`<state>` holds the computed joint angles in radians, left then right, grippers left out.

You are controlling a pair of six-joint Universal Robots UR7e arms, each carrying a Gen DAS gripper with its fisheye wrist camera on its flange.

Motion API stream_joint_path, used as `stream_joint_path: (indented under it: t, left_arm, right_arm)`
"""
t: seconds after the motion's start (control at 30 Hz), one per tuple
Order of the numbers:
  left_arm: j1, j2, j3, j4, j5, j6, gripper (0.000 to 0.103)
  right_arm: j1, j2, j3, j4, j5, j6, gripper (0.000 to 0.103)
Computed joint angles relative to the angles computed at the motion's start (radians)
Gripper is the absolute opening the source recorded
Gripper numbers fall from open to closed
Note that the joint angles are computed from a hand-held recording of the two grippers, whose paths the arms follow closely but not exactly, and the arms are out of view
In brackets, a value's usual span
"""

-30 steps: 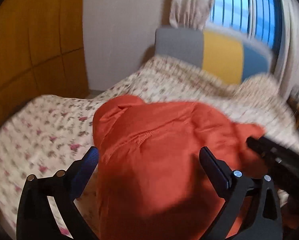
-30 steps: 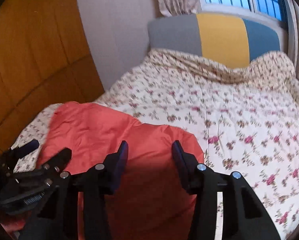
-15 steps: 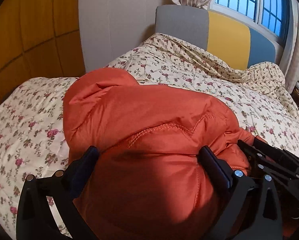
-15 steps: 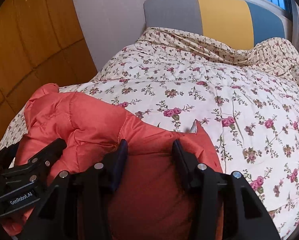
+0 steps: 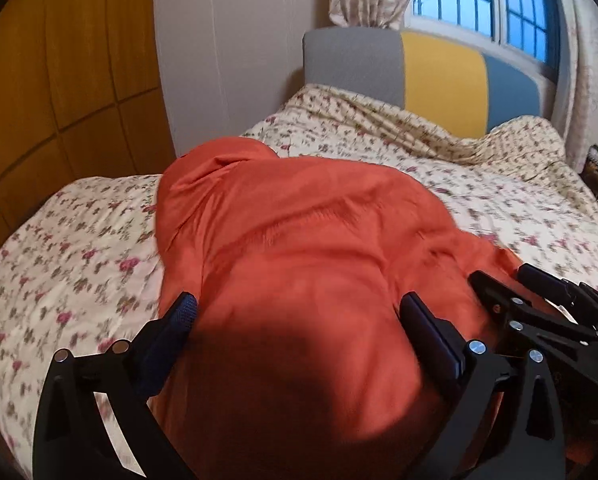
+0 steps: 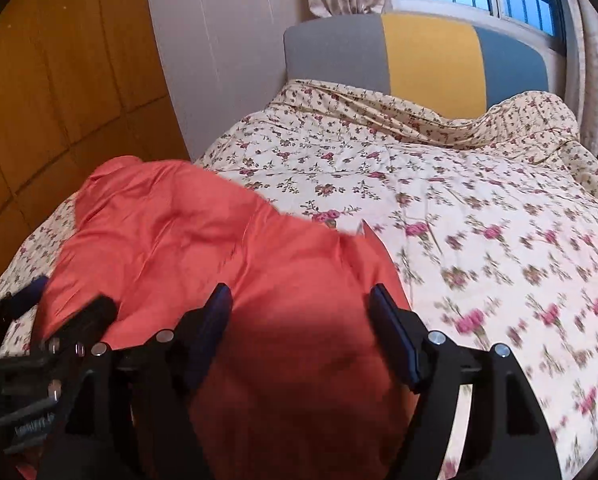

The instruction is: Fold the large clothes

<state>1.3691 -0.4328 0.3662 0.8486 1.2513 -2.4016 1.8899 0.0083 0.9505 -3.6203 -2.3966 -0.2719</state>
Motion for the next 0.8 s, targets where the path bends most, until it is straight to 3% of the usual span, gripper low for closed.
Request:
stream_joint_path:
  t: [0.13, 0.27, 0.43, 0.63, 0.8]
  left_arm:
    - [0.03, -0.165, 0.266, -0.097, 0.067, -0.005, 0.1]
    - [0.048, -0.275, 0.425, -0.158, 0.085, -0.031, 0.1]
    - [0.055, -0.38, 0.555, -0.208, 0.067, -0.07, 0.1]
    - [0.057, -0.486, 0.685, -0.284, 0.017, -0.048, 0.1]
    - [0.072, -0.559, 0.75, -0.282, 0.047, -0.067, 0.1]
  right_arm:
    - [0.035, -0.045, 0.119, -0.037, -0.022, 0.053, 0.076]
    - [0.08, -0.054, 0.173, -0.06, -0.075, 0.031, 0.082]
    - [0.125, -0.069, 0.258, -0.093, -0.116, 0.064, 0.1]
    - [0.162, -0.096, 0.35, -0.115, -0.133, 0.115, 0.101]
    - [0.208, -0.1, 0.39, -0.148, -0.155, 0.127, 0.101]
